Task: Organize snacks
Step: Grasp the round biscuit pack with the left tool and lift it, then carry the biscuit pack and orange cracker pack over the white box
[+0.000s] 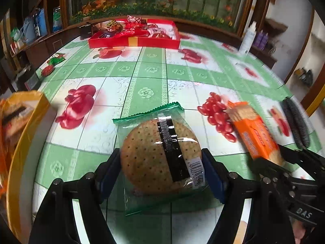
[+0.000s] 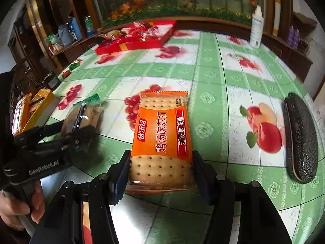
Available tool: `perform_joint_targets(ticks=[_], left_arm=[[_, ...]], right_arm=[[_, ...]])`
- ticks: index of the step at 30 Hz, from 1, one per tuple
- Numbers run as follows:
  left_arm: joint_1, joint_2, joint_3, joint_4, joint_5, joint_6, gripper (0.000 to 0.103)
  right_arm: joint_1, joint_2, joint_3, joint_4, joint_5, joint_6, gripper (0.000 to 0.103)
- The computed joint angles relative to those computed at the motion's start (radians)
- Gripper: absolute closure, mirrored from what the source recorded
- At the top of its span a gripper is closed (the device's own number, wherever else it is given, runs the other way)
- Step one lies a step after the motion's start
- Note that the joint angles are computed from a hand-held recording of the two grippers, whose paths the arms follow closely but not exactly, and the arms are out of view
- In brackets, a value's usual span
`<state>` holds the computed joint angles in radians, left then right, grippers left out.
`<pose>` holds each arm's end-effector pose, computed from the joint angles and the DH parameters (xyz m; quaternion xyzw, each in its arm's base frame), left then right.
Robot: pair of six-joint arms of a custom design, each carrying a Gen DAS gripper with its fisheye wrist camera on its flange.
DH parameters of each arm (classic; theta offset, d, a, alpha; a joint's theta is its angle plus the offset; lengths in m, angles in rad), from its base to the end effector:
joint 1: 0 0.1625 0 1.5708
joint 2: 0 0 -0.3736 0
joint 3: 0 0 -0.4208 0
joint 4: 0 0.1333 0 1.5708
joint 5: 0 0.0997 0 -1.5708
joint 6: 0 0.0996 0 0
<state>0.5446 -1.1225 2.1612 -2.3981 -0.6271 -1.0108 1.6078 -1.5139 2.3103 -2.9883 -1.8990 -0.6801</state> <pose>-0.2832 -0.4216 0.0585 0.0548 0.8854 -0.3355 0.3171 0.1178 -0.4474 0.2160 0.2829 -0.8972 0.2369 0.2429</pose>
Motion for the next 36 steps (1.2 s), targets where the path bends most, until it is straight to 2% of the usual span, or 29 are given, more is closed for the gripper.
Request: perform_joint_targets(ticks=[2,6,11,15,24,36], left_arm=[[-0.014,-0.004,0.012,-0.047,0.011,0.019,0.027],[-0.05,0.008,0.015,-0.036,0.092,0.025,0.027],[-0.08,0.02,0.004,0.066,0.201,-0.003,0.027],[-0.101,0.03,-0.006,0.16,0.271,-0.049,0.027],[-0.133,0.059,-0.035,0.343,0.356,-0.137,0.027],[-0.15,0.066,-0.043,0.402,0.394,-0.172,0.027]], right_arm=[[0.008,0.002,0.013,-0.042,0.004,-0.02,0.041],[0.01,0.009,0.02,-0.076,0.008,-0.032,0.042],[0.018,0.021,0.038,-0.185,0.009,-0.071,0.042],[0.012,0.004,0.044,-0.187,0.042,-0.069,0.041],[0.014,0.003,0.051,-0.211,0.048,-0.076,0.041],[0.012,-0.001,0.052,-0.205,0.053,-0.078,0.041]])
